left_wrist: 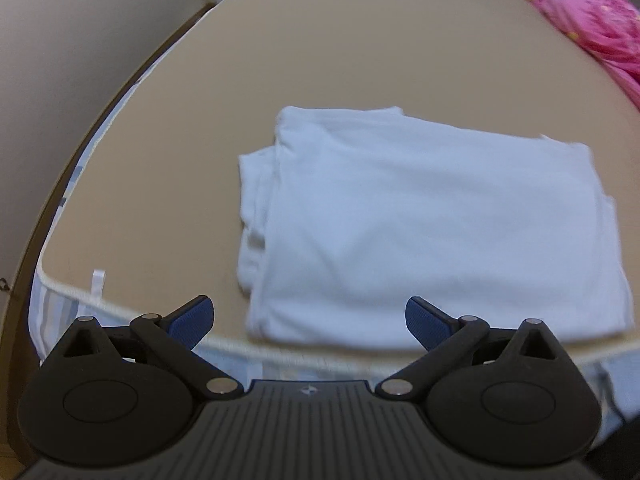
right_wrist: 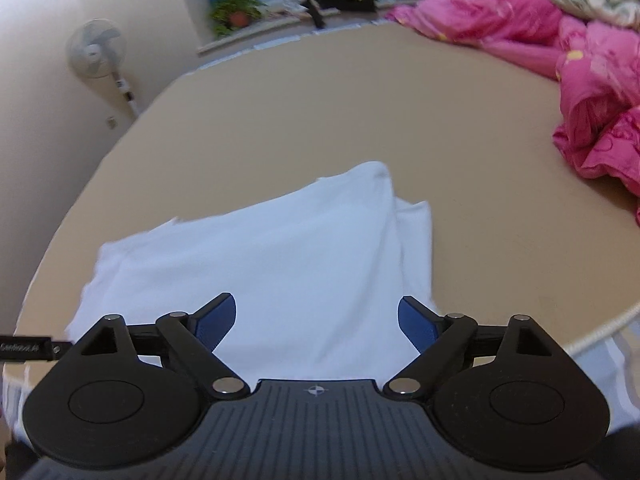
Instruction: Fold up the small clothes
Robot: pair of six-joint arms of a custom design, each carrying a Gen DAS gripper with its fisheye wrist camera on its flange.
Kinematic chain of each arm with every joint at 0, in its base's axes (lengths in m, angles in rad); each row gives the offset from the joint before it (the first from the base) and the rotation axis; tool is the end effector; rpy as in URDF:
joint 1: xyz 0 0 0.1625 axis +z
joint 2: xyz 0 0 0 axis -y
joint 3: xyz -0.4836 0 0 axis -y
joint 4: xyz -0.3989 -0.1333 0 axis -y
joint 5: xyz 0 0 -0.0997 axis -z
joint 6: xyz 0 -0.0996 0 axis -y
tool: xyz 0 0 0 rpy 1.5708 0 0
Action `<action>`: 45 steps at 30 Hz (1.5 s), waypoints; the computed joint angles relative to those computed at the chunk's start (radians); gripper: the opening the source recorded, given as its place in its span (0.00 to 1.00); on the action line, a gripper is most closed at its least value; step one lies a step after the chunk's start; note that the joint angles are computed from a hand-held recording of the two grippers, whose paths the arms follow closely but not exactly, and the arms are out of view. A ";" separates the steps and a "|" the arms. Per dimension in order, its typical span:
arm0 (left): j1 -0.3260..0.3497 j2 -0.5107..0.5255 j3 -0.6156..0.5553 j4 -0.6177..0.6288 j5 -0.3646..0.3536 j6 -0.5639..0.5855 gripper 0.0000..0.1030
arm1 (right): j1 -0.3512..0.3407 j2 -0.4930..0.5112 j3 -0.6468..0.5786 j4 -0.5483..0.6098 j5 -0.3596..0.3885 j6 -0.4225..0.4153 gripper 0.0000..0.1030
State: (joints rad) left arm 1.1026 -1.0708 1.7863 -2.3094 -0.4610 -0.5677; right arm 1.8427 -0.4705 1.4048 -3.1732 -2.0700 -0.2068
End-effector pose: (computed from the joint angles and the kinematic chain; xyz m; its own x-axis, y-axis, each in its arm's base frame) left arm -0.0874 -0.6658 0.2832 -0.5852 -0.3260 -0.7425 0.1619 0.8502 -0.5009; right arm 0.2975 -0.7482 0.0541 -0.8624 -0.1064 0.4950 -0.3963 0.7503 -0.5291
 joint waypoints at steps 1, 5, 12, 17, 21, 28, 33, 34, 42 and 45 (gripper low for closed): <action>-0.013 -0.036 0.052 -0.012 0.004 -0.007 0.99 | 0.006 -0.011 0.032 -0.024 0.006 -0.012 0.87; -0.062 -0.076 0.154 -0.045 0.041 -0.035 0.99 | 0.025 -0.056 0.142 -0.119 0.023 -0.068 0.87; -0.118 -0.126 0.233 -0.016 0.065 -0.110 0.99 | 0.044 -0.122 0.274 -0.198 0.033 -0.080 0.88; -0.129 -0.132 0.249 0.007 0.078 -0.133 0.99 | 0.047 -0.131 0.311 -0.221 0.020 -0.067 0.88; -0.125 -0.128 0.246 0.000 0.082 -0.126 0.99 | 0.048 -0.130 0.313 -0.228 0.016 -0.064 0.88; -0.103 -0.115 0.221 0.032 0.076 -0.141 0.99 | 0.036 -0.111 0.283 -0.206 0.005 -0.047 0.88; -0.077 -0.105 0.190 0.097 0.065 -0.176 0.99 | 0.004 -0.091 0.244 -0.183 -0.007 -0.017 0.88; -0.071 -0.102 0.180 0.121 0.063 -0.190 0.99 | -0.007 -0.082 0.231 -0.192 -0.011 -0.014 0.88; -0.021 -0.086 0.108 0.274 0.082 -0.291 0.99 | -0.101 -0.002 0.037 -0.084 -0.080 0.051 0.88; -0.001 -0.085 0.080 0.329 0.071 -0.334 0.99 | -0.144 0.021 -0.031 0.013 -0.065 0.159 0.88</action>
State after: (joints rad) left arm 1.1017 -1.1557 1.8660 -1.9801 -0.3897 -0.9013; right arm 1.6983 -0.4500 1.3735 -3.1604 -2.1355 -0.0480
